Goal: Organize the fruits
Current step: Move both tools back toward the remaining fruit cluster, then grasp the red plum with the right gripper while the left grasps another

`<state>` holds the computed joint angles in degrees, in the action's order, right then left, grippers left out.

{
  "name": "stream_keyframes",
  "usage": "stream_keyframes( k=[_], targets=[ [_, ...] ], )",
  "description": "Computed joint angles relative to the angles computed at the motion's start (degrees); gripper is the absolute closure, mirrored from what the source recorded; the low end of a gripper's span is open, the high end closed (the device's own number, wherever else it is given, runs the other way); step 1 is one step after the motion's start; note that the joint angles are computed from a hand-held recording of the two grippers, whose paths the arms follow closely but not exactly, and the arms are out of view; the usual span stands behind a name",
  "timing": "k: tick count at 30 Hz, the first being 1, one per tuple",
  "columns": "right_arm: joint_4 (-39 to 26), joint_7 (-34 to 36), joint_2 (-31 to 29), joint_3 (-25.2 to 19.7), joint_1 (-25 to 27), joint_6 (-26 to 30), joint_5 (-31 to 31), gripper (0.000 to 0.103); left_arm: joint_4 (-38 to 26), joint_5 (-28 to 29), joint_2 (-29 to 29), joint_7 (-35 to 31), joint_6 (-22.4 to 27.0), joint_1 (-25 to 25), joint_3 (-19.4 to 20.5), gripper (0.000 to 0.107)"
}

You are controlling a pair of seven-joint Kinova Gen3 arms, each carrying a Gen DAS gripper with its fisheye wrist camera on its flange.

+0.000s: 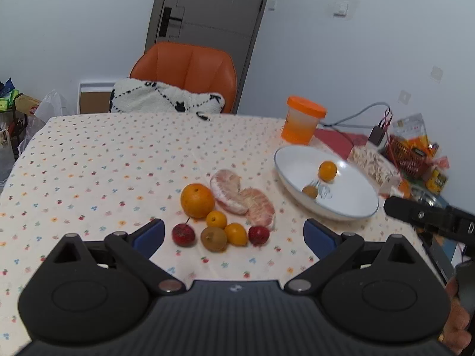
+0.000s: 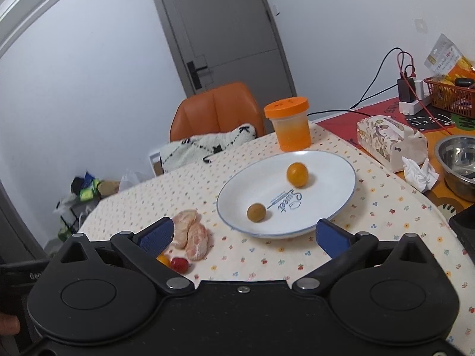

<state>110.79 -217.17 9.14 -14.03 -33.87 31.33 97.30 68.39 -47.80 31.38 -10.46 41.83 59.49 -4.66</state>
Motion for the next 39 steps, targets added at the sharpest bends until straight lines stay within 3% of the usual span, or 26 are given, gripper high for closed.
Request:
stream_keyframes(
  k=[8, 18, 26, 30, 39],
  targets=[
    [-1.26, 5.01, 0.35, 0.02, -0.75, -1.23, -2.86, 0.000, 2.82, 0.05, -1.37, 0.23, -1.57, -0.80, -0.09, 0.009],
    [-2.28, 7.36, 1.16, 0.69, -0.36, -7.01, -3.93, 0.000, 6.54, -2.17, -2.46, 4.14, -3.69, -1.50, -0.18, 0.012],
    [-3.85, 7.53, 3.06, 0.04, 0.46, -9.71, -1.46, 0.002, 7.58, -2.64, -2.32, 5.53, -4.18, -2.32, -0.24, 0.025],
    [-4.92, 9.13, 4.08, -0.07, 1.07, -11.48, -2.44, 0.010, 8.13, -1.84, -2.45, 5.47, -4.65, -3.30, 0.12, 0.038],
    [-7.62, 14.45, 6.69, 1.49, 0.96, -15.68, -6.84, 0.028, 8.20, -0.73, -2.03, 5.96, -4.89, -4.27, -0.26, 0.049]
  ],
)
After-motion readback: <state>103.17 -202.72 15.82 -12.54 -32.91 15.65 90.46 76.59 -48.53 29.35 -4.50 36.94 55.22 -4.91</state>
